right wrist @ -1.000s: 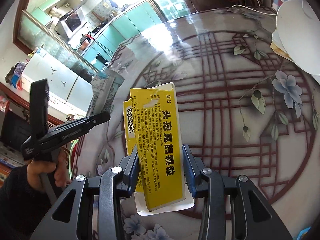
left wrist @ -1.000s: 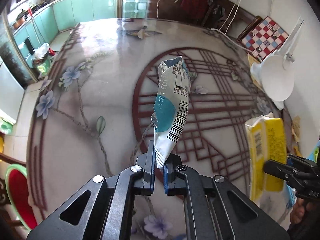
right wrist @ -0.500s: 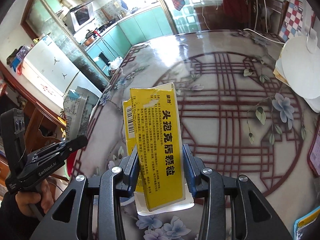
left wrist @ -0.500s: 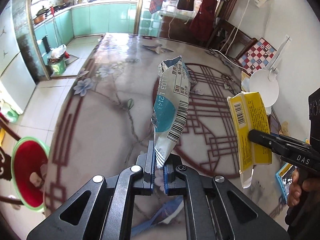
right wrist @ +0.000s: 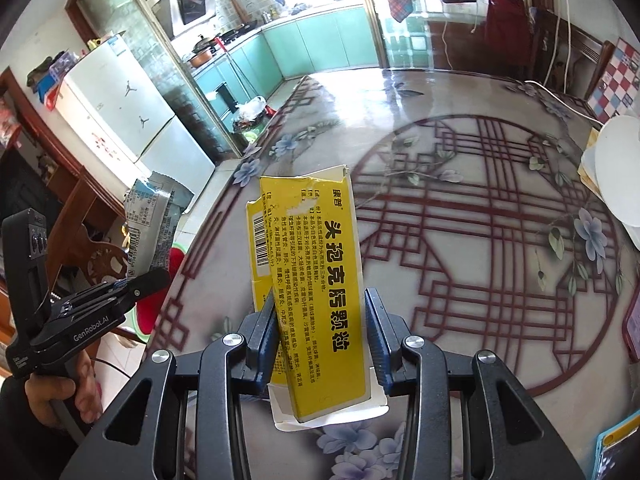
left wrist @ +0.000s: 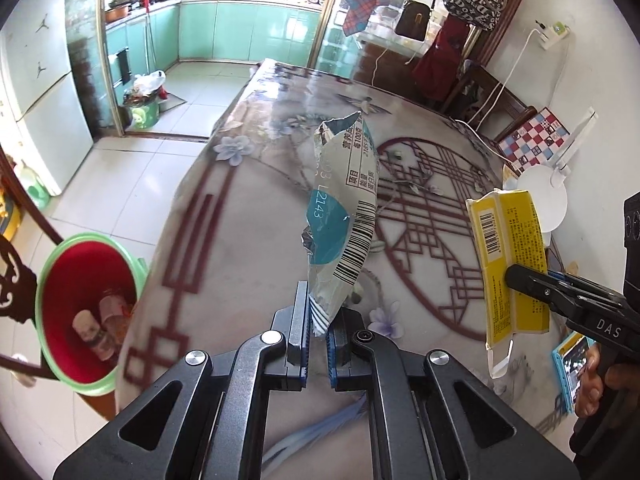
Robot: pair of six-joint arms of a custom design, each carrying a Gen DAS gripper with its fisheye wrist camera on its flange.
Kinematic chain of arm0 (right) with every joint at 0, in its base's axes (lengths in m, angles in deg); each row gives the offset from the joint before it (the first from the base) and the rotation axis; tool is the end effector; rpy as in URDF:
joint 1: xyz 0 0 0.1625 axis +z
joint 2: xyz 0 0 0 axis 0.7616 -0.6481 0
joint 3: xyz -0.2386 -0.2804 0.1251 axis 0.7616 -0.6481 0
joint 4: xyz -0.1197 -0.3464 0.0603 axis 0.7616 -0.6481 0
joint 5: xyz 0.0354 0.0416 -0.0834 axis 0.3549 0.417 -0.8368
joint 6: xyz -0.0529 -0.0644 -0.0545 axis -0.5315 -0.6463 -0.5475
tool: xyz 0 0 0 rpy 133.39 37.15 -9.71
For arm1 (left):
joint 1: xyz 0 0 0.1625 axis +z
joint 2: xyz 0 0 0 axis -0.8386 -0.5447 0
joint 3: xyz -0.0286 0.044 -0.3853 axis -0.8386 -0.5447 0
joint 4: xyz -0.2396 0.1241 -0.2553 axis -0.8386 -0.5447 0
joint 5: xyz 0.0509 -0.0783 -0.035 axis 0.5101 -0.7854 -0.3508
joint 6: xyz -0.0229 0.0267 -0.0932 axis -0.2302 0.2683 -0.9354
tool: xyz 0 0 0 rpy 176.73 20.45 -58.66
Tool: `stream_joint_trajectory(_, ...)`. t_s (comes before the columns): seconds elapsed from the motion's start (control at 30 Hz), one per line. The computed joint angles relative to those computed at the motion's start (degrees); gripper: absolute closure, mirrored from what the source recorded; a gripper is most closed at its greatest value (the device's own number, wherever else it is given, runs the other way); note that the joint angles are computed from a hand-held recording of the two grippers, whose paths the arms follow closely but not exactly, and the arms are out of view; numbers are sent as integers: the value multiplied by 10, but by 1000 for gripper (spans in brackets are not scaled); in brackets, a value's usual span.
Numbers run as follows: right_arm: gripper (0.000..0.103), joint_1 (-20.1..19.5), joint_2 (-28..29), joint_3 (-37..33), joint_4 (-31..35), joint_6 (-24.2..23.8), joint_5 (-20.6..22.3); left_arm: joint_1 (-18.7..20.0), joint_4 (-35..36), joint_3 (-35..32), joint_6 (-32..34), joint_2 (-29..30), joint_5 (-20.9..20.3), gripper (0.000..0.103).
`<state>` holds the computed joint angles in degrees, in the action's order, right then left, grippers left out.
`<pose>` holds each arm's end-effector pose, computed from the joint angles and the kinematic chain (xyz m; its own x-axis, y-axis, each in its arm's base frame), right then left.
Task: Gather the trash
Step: 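Carry the medicine box and snack wrapper over the bucket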
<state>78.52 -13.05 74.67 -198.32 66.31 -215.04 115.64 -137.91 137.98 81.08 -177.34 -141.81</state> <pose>0.4674 -0.4741 0.0406 -0.8815 -0.1137 0.4583 -0.3236 0.8524 -0.4108 -0.0597 -0.4654 0.4545 -0.8446 0.1656 -0.5091 0.3904 0.8412 -0.3741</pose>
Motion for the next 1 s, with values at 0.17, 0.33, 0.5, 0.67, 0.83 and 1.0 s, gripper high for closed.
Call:
stream_joint_trajectory(0.17,66,20,43,-58,32,4,-3,23,12,-12,21,-20,-12,97)
stream_joint_trajectory(0.33,66,40,93,-127,73,11,-7,44,28,-27,42,-34,-23,97)
stream_joint_trajectory(0.5,66,59,144,-199,117,23,-4,72,43,-50,62,-40,-36,97)
stream_joint_trajectory(0.67,66,73,194,-275,162,31,-1,96,47,-70,83,-43,-47,97)
stream_joint_trajectory(0.83,66,85,246,-359,207,35,2,124,55,-91,100,-44,-53,97)
stream_joint_trajectory(1.0,66,93,305,-460,258,32,11,152,58,-112,112,-48,-54,97)
